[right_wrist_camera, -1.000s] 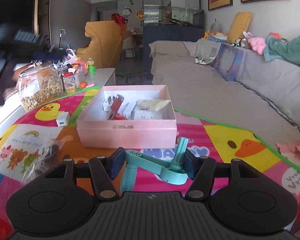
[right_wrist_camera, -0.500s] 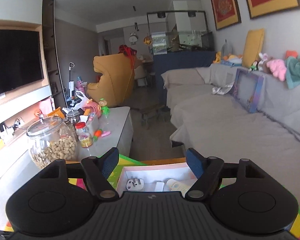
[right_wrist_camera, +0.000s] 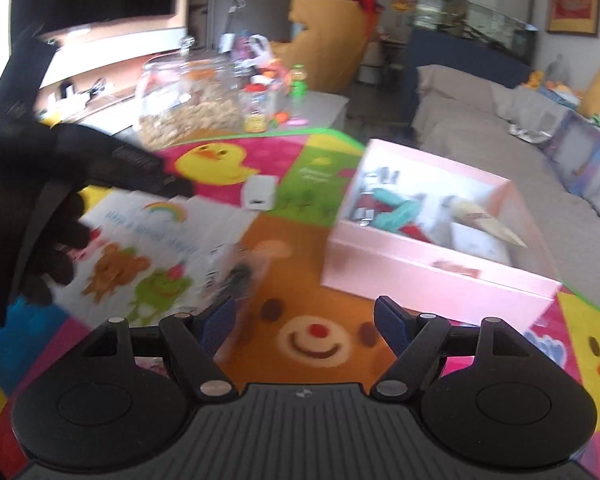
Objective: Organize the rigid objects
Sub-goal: 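Drop the red vial in the box with the left tool while the right tool drops the teal clip, then grasp the white charger with the left tool while the right tool grasps the bagged black item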
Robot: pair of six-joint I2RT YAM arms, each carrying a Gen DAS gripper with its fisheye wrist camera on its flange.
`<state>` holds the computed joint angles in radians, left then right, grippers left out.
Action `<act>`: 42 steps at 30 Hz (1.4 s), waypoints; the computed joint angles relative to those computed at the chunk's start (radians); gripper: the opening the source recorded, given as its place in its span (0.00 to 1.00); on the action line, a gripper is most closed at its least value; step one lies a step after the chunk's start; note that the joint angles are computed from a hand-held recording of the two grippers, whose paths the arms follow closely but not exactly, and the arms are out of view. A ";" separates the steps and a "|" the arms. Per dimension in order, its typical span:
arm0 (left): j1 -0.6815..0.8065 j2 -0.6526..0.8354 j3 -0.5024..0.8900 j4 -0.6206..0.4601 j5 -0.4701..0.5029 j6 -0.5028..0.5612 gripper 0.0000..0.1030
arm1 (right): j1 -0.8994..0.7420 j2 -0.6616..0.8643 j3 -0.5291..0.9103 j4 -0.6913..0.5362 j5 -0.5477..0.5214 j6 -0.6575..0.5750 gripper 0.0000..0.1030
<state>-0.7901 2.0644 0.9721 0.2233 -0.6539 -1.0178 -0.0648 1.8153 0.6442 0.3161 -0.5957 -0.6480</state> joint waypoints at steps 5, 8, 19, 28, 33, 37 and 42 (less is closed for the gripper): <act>0.053 0.044 0.107 -0.054 0.025 0.046 0.23 | 0.073 0.040 -0.022 0.054 0.032 0.026 0.74; 0.105 0.080 0.193 -0.082 0.077 0.030 0.23 | 0.086 0.045 -0.059 0.109 0.032 0.033 0.74; 0.160 0.284 0.490 -0.286 0.066 -0.040 0.28 | -0.052 0.084 -0.123 0.284 -0.052 0.001 0.76; 0.154 0.340 0.607 -0.354 0.093 0.097 0.39 | -0.093 0.121 -0.049 0.132 -0.143 -0.021 0.77; 0.148 0.267 0.420 -0.161 0.154 0.151 0.38 | -0.078 0.129 -0.055 0.133 -0.127 -0.024 0.77; 0.106 0.165 0.207 -0.020 0.197 0.124 0.38 | -0.070 0.113 -0.069 0.132 -0.113 -0.034 0.77; -0.029 0.032 -0.004 0.019 0.150 0.107 0.36 | -0.056 0.089 -0.069 0.099 -0.109 -0.048 0.77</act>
<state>-0.8193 2.0967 0.9686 0.2421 -0.5040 -0.9107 -0.1212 1.9042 0.5754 0.4148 -0.7048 -0.6961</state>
